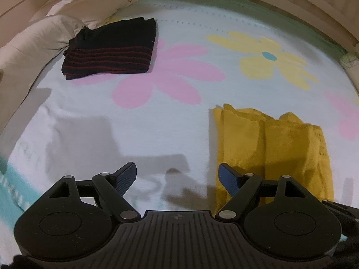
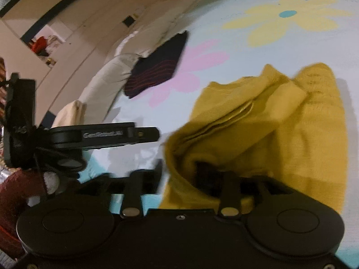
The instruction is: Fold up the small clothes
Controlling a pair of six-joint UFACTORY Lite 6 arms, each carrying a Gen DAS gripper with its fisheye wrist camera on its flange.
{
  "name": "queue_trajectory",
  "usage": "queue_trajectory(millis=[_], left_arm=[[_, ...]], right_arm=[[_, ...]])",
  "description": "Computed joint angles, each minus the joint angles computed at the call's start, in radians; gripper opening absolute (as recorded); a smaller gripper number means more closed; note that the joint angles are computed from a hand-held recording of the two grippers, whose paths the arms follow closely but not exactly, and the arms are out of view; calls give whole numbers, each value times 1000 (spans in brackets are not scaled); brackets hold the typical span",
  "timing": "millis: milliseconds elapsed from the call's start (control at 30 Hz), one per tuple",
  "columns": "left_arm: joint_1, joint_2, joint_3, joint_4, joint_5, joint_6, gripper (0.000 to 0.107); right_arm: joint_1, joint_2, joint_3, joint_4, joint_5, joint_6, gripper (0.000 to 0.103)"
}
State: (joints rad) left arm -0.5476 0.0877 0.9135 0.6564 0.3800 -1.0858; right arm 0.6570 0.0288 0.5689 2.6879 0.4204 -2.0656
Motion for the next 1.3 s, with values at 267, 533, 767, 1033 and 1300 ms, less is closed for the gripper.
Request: queue_trajectory(millis=[267, 533, 767, 1033, 1300], left_arm=[[6, -22, -7, 16, -5, -27, 80], [-47, -28, 18, 72, 27, -95, 80], [-181, 50, 116, 110, 51, -112, 80], [-278, 159, 230, 93, 87, 3, 80], [-323, 248, 310, 71, 122, 73, 80]], right_arm=[[-27, -175, -87, -111, 37, 50, 74], [-182, -428, -192, -347, -35, 242, 76], [-224, -408, -245, -432, -77, 250, 69], [-29, -166, -194, -100, 51, -115, 70], [64, -83, -133, -295, 111, -30, 70]])
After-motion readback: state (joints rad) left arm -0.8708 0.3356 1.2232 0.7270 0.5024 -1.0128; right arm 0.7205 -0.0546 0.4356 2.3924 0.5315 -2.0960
